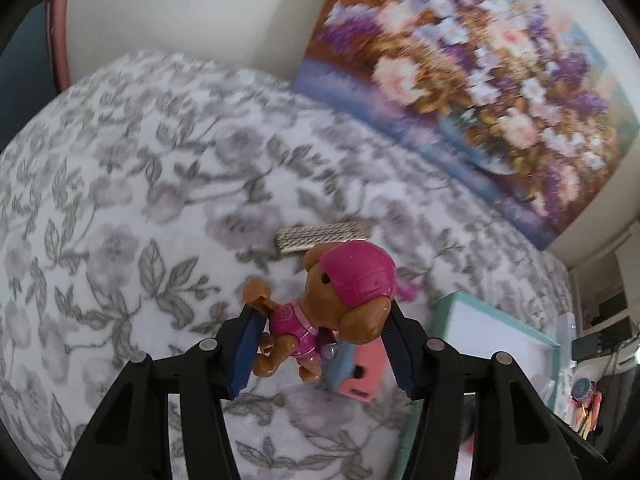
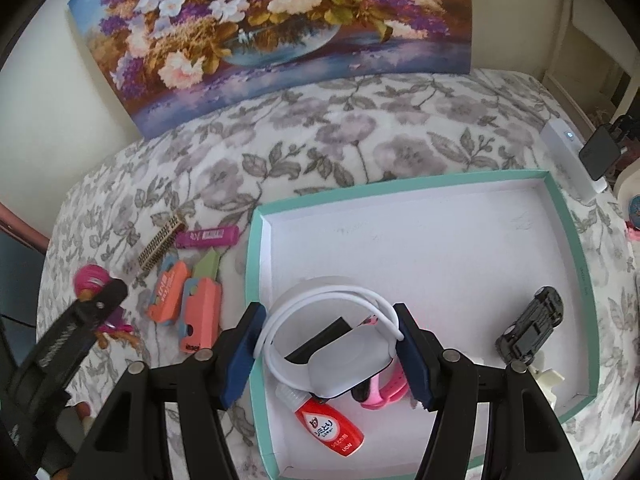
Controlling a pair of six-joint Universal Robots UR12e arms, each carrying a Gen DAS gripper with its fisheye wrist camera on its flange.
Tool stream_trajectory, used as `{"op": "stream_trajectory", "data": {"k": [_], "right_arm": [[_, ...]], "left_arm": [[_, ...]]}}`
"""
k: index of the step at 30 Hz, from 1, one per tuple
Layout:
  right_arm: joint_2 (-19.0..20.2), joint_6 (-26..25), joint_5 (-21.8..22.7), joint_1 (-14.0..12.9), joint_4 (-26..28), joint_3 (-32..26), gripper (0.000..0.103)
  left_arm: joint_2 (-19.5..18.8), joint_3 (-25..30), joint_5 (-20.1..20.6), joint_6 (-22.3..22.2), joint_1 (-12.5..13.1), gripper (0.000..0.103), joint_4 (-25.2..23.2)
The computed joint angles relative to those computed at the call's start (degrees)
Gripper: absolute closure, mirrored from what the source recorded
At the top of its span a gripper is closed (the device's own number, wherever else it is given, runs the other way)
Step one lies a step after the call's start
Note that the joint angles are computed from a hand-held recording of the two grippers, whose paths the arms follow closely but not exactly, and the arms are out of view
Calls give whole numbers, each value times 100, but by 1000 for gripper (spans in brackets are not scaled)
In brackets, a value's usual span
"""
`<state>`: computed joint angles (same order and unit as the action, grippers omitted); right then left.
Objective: Organize rigid objects
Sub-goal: 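Grasp the pink toy dog with the left tool while the right tool holds the white band over the tray, then lower the toy dog and white band into the tray and open both tools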
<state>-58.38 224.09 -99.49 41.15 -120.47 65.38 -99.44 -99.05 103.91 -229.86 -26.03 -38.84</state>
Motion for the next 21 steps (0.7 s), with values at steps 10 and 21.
{"op": "stream_trajectory", "data": {"k": [10,21], "right_arm": [[-164,320,-695,-96,575,202,36],[-465,952,-1036,-262,637,632,36]], "left_arm": [[-317,556,-53,695,-352,45,-7],[-767,998,-597,1058,-536,45,-209]]}}
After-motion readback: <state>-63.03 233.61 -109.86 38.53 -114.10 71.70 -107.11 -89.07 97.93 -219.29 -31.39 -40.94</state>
